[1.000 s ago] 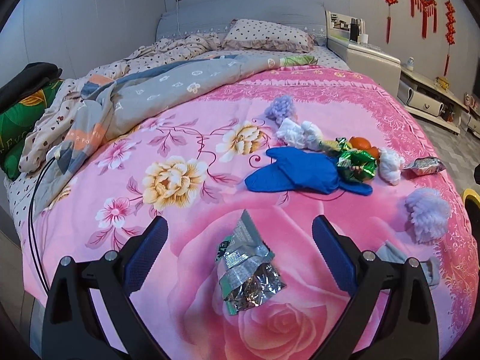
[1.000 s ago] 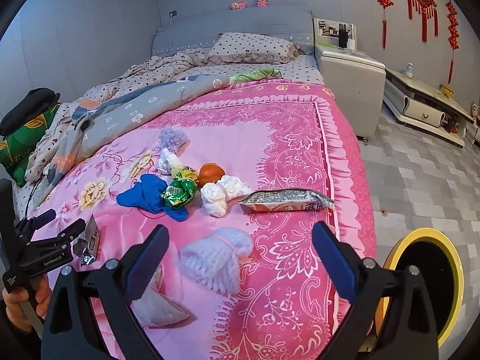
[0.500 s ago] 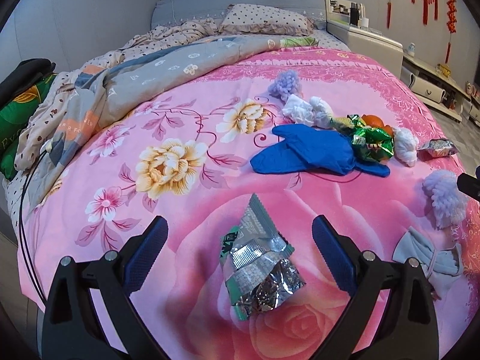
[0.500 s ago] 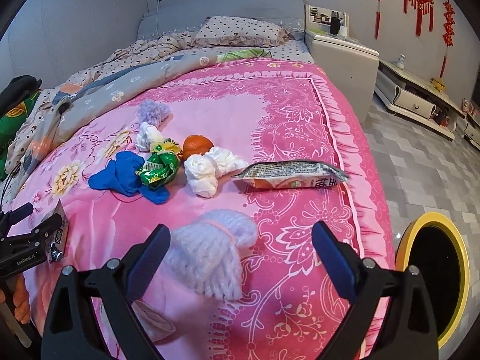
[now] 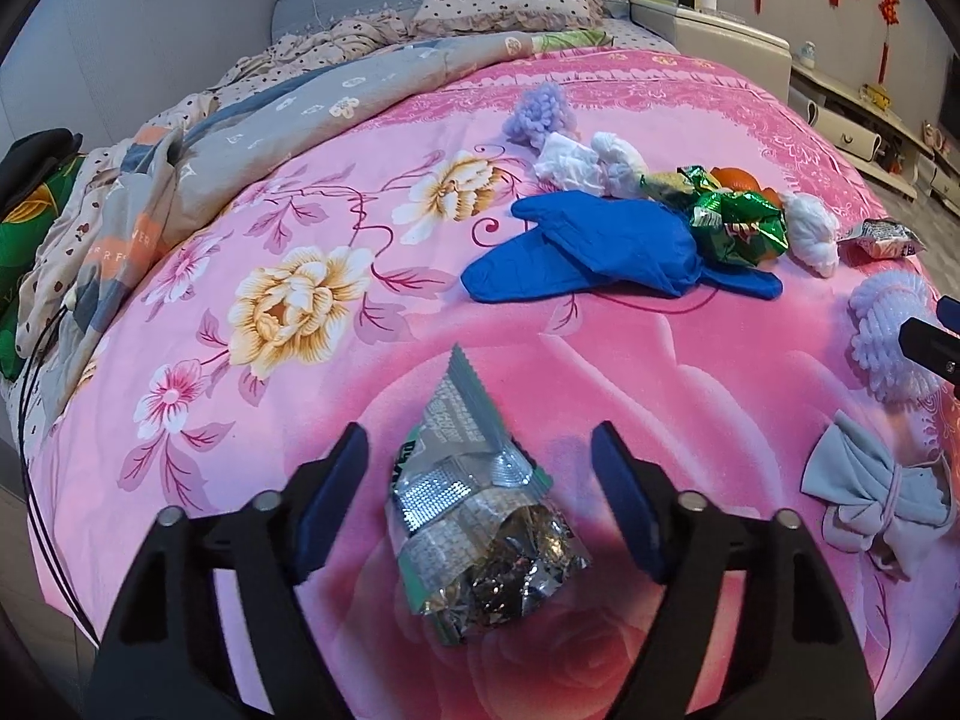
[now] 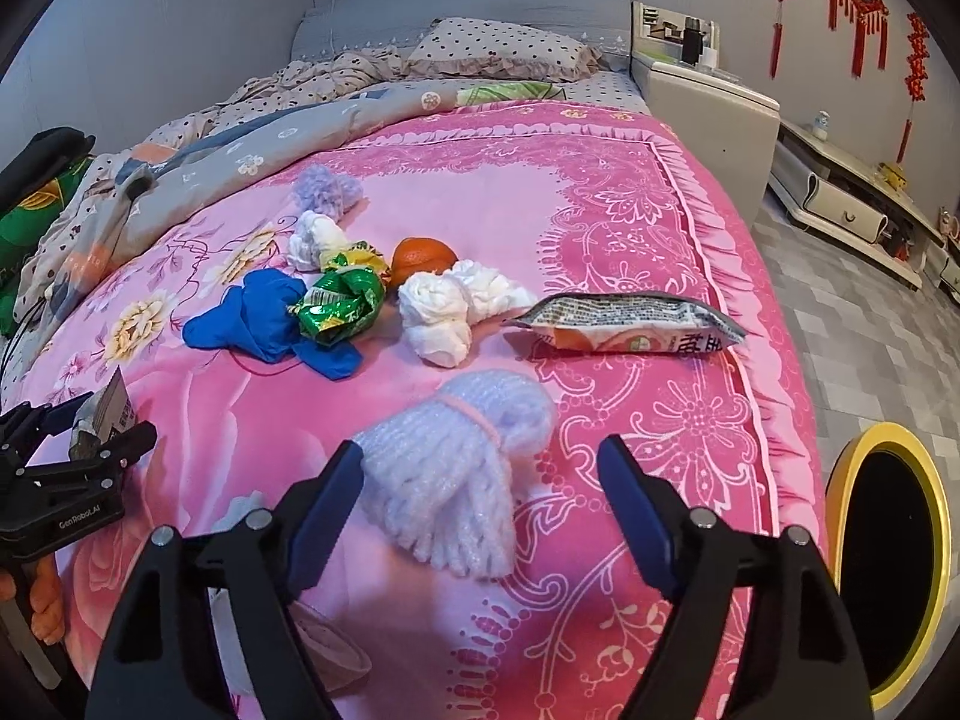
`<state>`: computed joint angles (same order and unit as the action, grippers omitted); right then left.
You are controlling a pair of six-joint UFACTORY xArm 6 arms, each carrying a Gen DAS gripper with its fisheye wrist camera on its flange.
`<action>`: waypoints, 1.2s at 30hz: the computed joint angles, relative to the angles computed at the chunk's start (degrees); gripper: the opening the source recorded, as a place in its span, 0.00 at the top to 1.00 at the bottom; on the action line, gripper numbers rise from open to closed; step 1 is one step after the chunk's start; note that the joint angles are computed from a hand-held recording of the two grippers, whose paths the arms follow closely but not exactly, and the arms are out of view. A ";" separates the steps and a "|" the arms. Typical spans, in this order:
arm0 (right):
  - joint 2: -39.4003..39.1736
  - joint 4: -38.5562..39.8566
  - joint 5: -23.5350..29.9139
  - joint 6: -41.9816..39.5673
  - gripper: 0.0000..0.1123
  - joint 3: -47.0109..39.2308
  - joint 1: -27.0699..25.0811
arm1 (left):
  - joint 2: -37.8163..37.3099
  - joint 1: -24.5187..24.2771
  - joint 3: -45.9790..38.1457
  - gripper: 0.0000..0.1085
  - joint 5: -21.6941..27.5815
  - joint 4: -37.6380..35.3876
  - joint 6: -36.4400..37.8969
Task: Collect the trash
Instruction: 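Grasp the silver wrapper with the left tool while the right tool grasps the white knitted ball, then carry the silver wrapper and white knitted ball over the bin with both tools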
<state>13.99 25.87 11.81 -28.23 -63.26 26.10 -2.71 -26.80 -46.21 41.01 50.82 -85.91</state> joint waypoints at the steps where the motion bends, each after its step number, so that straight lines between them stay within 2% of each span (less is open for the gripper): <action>1: 0.32 0.19 0.98 -0.01 0.38 -0.47 -0.08 | 0.13 0.18 0.03 0.44 -0.48 -0.25 0.37; 3: 0.56 1.46 2.27 -0.68 0.43 -0.87 -0.10 | 0.39 0.03 -0.15 0.50 -0.19 -0.08 0.49; 7: 0.80 5.51 5.63 -4.84 0.61 -1.96 0.05 | 0.02 0.26 0.22 0.58 -0.94 0.85 -0.22; 14: -0.21 8.61 6.26 -7.53 0.70 -1.51 0.03 | -0.98 0.10 0.86 0.66 -1.12 2.74 -2.13; 20: -2.33 10.60 5.15 -9.28 0.71 -0.42 -0.21 | -2.73 -0.36 1.89 0.73 -1.06 5.91 -5.29; 24: -4.32 13.52 7.61 -11.61 0.71 -0.67 -1.02 | -4.93 -1.46 2.89 0.76 -0.03 9.88 -9.77; 36: -12.50 21.37 10.97 -17.29 0.71 2.26 -3.39 | -7.74 -3.54 3.33 0.76 0.54 10.32 -14.14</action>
<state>1.49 47.24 22.77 -45.52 -61.00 22.71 -10.46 -30.33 -42.88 41.55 61.14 -100.06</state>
